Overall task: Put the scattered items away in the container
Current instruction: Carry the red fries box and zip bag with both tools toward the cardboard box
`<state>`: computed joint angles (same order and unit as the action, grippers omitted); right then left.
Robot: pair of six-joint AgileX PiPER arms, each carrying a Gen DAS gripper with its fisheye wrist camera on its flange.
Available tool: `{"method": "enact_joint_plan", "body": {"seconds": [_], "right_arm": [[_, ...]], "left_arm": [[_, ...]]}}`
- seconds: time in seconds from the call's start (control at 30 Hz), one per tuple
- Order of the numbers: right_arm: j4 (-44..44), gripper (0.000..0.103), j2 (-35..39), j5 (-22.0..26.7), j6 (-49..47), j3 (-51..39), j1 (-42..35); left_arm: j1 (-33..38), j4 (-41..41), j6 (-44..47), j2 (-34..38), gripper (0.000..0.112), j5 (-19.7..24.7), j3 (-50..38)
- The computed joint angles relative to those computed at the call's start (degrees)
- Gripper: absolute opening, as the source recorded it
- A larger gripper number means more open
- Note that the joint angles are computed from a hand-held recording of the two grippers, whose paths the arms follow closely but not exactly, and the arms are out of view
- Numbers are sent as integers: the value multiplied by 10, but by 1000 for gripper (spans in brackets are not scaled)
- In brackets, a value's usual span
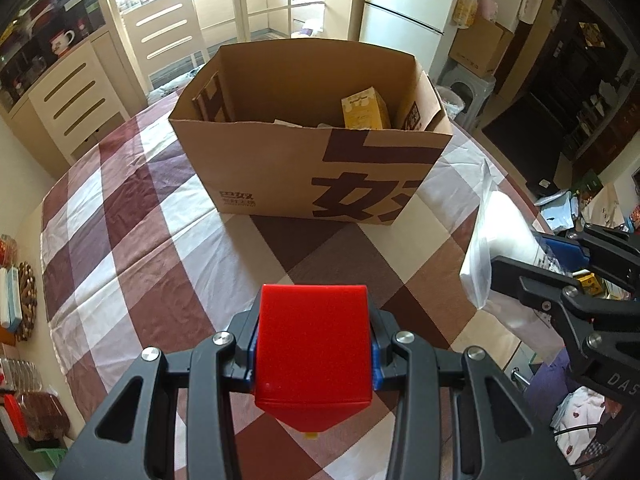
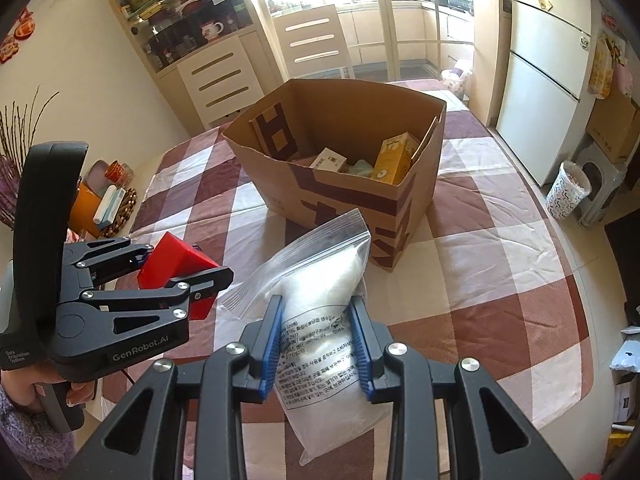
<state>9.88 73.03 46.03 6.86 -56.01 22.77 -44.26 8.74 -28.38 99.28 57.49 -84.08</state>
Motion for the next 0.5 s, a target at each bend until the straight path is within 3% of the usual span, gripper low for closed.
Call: {"method": "enact_joint_plan", "body": {"seconds": [0.5], "right_arm": [[-7,32,68,-12,20,-46,8]], "left_arm": [[48,-37,93,44,40,-2,-44]]}}
